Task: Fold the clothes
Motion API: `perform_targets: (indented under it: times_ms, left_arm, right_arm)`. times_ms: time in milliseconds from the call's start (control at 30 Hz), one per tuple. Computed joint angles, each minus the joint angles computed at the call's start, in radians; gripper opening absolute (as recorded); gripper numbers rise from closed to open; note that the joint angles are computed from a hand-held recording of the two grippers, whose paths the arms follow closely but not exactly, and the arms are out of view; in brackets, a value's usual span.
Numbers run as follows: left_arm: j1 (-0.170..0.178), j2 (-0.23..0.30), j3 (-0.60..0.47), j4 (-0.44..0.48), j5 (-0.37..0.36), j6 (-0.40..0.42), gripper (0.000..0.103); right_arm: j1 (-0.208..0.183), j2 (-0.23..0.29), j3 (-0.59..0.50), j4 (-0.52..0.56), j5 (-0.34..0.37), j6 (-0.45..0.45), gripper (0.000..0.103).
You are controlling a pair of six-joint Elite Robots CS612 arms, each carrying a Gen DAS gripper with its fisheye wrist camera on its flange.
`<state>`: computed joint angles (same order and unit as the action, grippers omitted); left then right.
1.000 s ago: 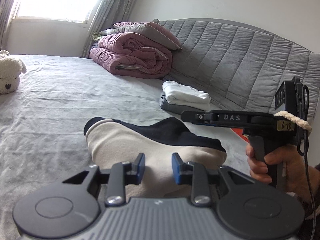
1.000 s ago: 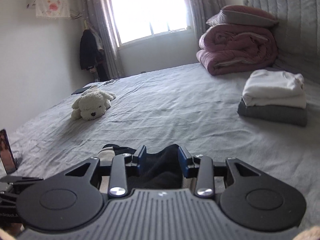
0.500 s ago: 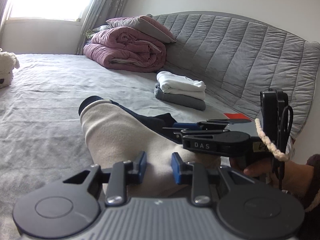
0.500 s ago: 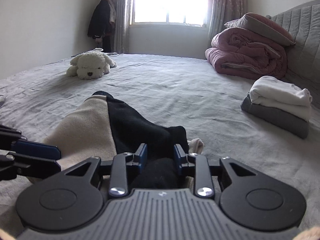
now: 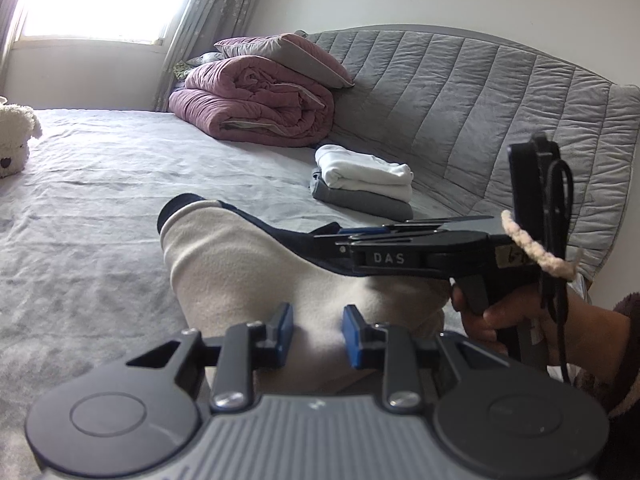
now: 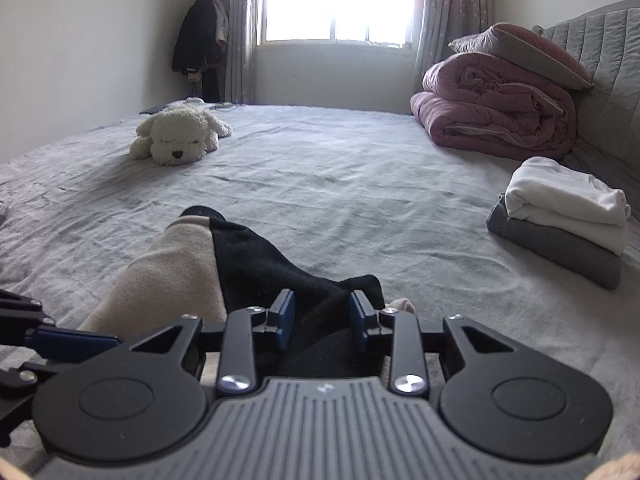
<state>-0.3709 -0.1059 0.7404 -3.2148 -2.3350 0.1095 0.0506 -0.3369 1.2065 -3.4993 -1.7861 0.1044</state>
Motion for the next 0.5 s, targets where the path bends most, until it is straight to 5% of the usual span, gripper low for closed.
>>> perform_targets:
  times_ms: [300, 500]
  left_arm:
    - [0.000, -0.003, 0.001, 0.003, -0.001, -0.003, 0.028]
    - [0.010, 0.023, -0.086, 0.023, -0.042, -0.123, 0.030]
  right_arm:
    - [-0.015, -0.010, 0.009, 0.027, 0.022, 0.130, 0.025]
    - [-0.009, -0.034, 0.058, -0.044, 0.041, 0.121, 0.042]
